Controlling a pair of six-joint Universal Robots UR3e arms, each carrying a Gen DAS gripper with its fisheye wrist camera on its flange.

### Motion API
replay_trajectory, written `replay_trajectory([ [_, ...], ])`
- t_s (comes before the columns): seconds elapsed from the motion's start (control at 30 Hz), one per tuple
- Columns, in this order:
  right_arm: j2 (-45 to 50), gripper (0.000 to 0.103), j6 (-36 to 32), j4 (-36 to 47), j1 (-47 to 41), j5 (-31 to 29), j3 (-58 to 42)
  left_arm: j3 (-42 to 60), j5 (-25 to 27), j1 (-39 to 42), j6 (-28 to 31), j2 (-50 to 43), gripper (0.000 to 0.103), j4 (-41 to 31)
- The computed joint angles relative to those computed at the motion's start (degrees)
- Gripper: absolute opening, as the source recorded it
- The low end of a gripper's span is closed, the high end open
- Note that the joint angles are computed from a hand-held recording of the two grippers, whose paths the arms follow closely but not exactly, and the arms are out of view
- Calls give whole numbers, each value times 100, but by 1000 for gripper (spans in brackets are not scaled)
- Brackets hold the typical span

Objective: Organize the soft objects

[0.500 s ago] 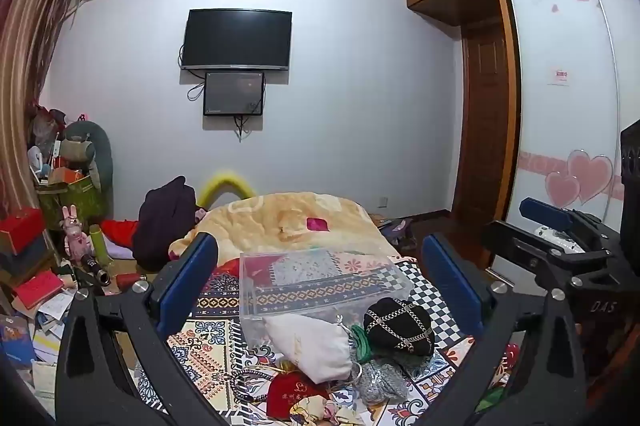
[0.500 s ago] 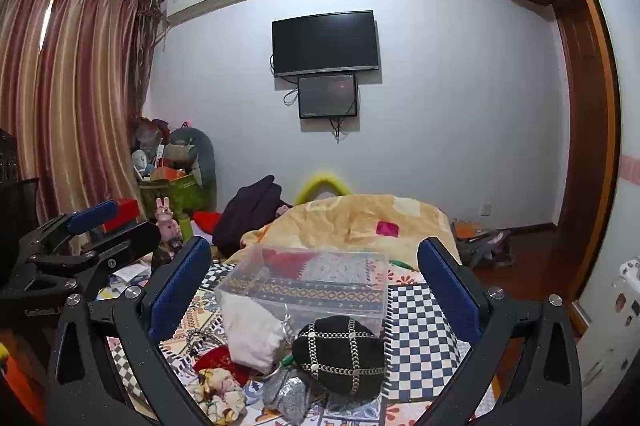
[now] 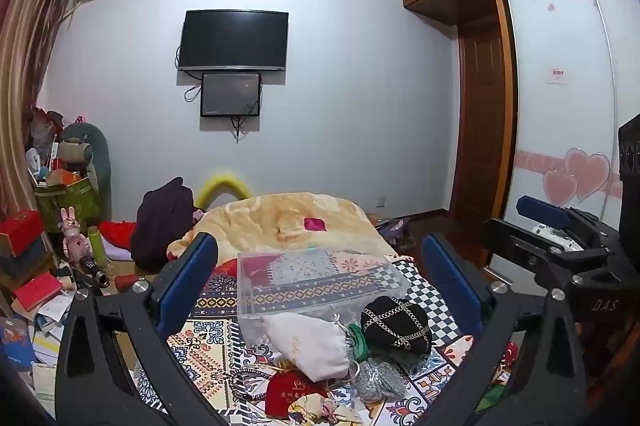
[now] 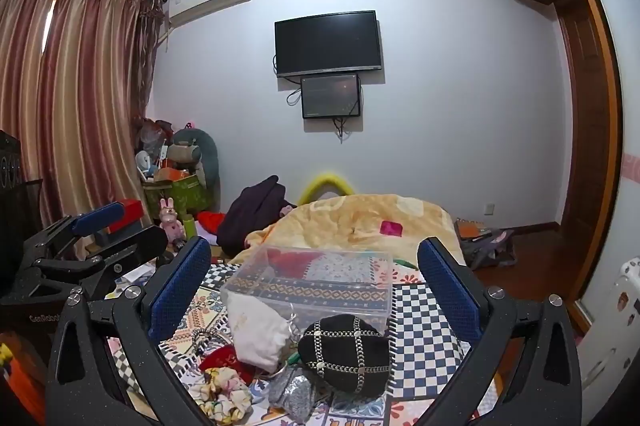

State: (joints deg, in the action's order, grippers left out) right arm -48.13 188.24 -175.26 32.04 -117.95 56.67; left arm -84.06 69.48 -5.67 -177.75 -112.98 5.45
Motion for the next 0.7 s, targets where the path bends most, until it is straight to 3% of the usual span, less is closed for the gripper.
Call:
replay_trajectory([
  [0.7, -82, 103, 29, -62, -13, 36, 96, -23, -40, 11, -40, 28, 103, -14],
])
